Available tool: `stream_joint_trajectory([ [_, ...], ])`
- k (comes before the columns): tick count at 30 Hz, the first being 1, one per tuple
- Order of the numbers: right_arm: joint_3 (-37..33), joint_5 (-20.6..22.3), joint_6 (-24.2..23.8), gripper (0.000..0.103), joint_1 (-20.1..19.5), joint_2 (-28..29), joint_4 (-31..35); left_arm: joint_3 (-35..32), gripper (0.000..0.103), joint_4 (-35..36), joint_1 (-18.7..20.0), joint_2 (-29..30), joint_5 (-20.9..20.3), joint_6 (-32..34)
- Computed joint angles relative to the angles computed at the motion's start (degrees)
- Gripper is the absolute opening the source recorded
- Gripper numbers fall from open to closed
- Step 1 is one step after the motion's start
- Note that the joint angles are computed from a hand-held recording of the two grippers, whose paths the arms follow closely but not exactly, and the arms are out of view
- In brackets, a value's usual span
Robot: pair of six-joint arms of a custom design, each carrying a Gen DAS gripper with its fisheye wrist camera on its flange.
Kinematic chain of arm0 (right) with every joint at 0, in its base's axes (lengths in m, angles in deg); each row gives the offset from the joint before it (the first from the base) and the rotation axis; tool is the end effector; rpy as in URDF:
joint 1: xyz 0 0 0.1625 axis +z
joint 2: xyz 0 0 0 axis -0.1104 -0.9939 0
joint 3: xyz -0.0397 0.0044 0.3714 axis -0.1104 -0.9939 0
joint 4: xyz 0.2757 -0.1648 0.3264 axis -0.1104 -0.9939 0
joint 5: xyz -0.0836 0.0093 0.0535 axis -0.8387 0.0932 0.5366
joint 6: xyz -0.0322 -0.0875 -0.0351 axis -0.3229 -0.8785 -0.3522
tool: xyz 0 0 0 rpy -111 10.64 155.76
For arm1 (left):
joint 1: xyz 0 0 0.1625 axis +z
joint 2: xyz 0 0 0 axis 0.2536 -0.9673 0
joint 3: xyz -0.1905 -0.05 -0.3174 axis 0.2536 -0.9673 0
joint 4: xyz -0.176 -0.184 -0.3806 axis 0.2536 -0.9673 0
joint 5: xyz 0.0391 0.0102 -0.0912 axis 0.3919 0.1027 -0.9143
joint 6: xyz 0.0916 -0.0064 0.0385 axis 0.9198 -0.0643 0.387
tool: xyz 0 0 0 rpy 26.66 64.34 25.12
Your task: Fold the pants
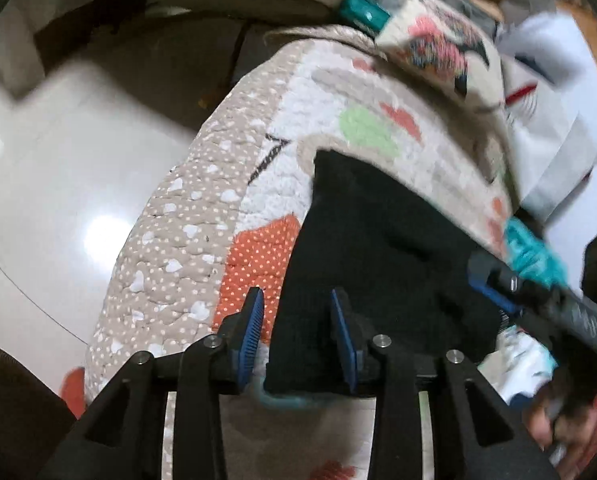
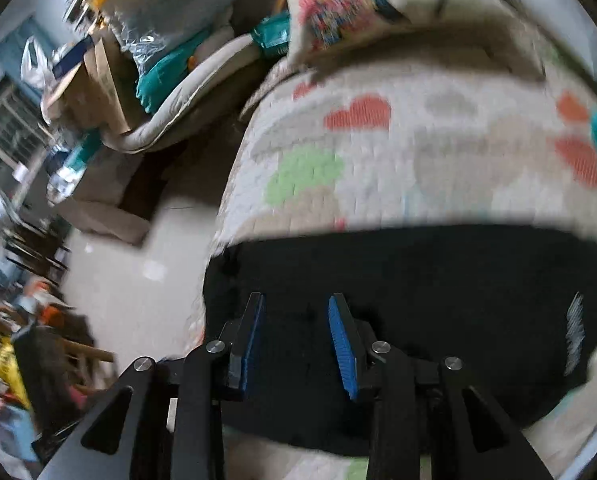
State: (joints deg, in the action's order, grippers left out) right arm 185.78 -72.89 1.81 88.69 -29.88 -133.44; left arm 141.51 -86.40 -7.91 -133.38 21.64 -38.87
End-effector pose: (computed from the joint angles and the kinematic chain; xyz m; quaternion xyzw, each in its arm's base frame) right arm 0.0706 -0.3777 0.2458 0.2866 -0.9518 0.0514 0.0960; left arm -0.2671 -0.2290 -0.0050 -0.2188 0.8768 -0.3757 0.2054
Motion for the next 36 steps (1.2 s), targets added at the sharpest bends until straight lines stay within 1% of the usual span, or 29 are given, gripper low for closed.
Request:
stream_joint_trajectory([
  [2, 3.18, -0.43, -3.49, 0.036, -2.31, -3.05, 1.58, -1.93, 0.034, -1.18, 2.24, 3.8, -0.65, 3.02],
  [3, 4.56, -1.72, -4.59, 0.036, -3.25, -4.19, 1.81, -2.35, 0.036, -1.77, 3.33, 5.24, -1.9, 4.02],
  [4, 6.25, -4.09, -5.37, 0.036, -4.27, -4.96, 0.03, -1.63, 0.042, -3.66, 4.37, 5.46, -2.75, 4.97],
  [5, 7.42, -5.83, -5.98, 0.035, -5.32, -5.12, -2.09, -0.81, 0.043, -4.77, 4.36, 4.96, -2.48, 4.83],
  [6, 8.04, -5.44, -7.49, 0.031, -7.65, -5.49, -3.13, -0.74, 0.043, -4.64, 4.41, 4.44, -2.61, 4.7],
  [7, 7.83, -2.79, -8.66, 0.03, -9.64, -6.76, -1.78, -1.35, 0.043, -3.19, 4.45, 3.71, -3.07, 4.5],
  [8, 7.46, -1.95, -8.52, 0.03, -10.31, -7.44, -0.85, -1.78, 0.042, -1.55, 3.88, 3.15, -2.73, 3.73],
  [10, 7.31, 0.65, -8.31, 0.038, -11.81, -10.62, 0.17, -3.15, 0.042, 1.7, 2.49, 3.16, -0.45, 2.98],
  [11, 7.22, 2.62, -9.3, 0.038, -12.92, -12.35, 1.0, -3.93, 0.043, 2.2, 2.55, 3.7, 0.29, 3.93],
  [12, 6.81, 3.3, -9.43, 0.039, -13.36, -12.92, 1.73, -4.67, 0.043, 1.73, 3.07, 4.48, 0.53, 5.58],
  [13, 6.41, 3.73, -9.18, 0.04, -14.17, -13.32, 2.29, -5.7, 0.045, -0.05, 4.86, 5.84, 0.37, 9.15],
  [14, 6.09, 4.02, -8.79, 0.04, -15.0, -13.61, 2.63, -6.32, 0.052, -1.54, 6.42, 6.85, -0.03, 11.98],
  [15, 5.49, 4.89, -8.17, 0.04, -16.07, -13.75, 2.82, -6.85, 0.058, -3.4, 8.43, 7.77, -1.04, 15.62],
  [16, 5.03, 6.77, -7.77, 0.04, -18.02, -14.83, 3.68, -7.69, 0.059, -4.45, 11.23, 8.8, -3.4, 18.97],
  [17, 4.4, 8.73, -7.09, 0.04, -20.26, -16.03, 4.88, -7.59, 0.059, -5.18, 12.19, 8.58, -4.3, 19.92],
  [18, 3.86, 10.01, -6.23, 0.04, -21.55, -16.69, 5.5, -7.25, 0.058, -5.01, 11.4, 7.73, -3.54, 19.3],
  [20, 2.94, 14.11, -5.38, 0.044, -26.6, -19.29, 5.84, -8.58, 0.056, -2.53, 9.58, 7.4, -1.5, 20.7],
  [21, 2.93, 15.3, -4.86, 0.048, -28.25, -20.35, 5.01, -9.96, 0.056, -1.96, 8.75, 7.88, 0.04, 23.07],
  [22, 2.84, 16.47, -3.91, 0.05, -30.14, -20.8, 3.02, -10.76, 0.056, -2.5, 8.51, 8.35, 0.81, 25.08],
  [23, 2.62, 17.18, -2.28, 0.051, -31.47, -20.55, 0.84, -12.28, 0.056, -4.12, 8.72, 9.41, 1.65, 28.85],
  [24, 2.26, 17.57, -0.96, 0.052, -32.14, -20.18, -0.13, -13.45, 0.056, -6.4, 9.08, 10.51, 2.1, 32.19],
  [25, 2.14, 19.02, 0.52, 0.052, -33.44, -19.89, -1.29, -15.35, 0.056, -10.49, 10.07, 12.49, 2.48, 37.69],
  [27, 1.46, 20.4, 2.39, 0.054, -34.89, -19.55, -1.01, -18.96, 0.056, -15.2, 11.98, 16.05, 2.46, 44.74],
  [29, 1.96, 20.67, 2.9, 0.057, -36.04, -19.6, -1.22, -24.01, 0.056, -20.17, 14.36, 20.97, 1.34, 53.45],
  [30, 2.32, 20.05, 3.74, 0.057, -35.69, -19.43, -1.66, -26.15, 0.056, -21.01, 15.12, 22.81, 0.72, 56.15],
  [32, 2.7, 20.11, 4.52, 0.057, -36.72, -19.43, -2.21, -31.24, 0.056, -24.16, 17.38, 27.61, -0.81, 63.06],
  [33, 2.54, 20.44, 4.63, 0.057, -37.3, -19.21, -2.25, -33.49, 0.056, -24.71, 18.13, 29.57, -1.71, 65.58],
  [35, 2.55, 20.53, 5.91, 0.057, -36.96, -18.45, -3.23, -39.29, 0.056, -24.25, 19.94, 34.37, -3.26, 70.45],
  [36, 2.54, 20.98, 5.72, 0.057, -37.32, -18.23, -3.7, -42.08, 0.056, -24.26, 20.94, 36.64, -4.14, 73.37],
])
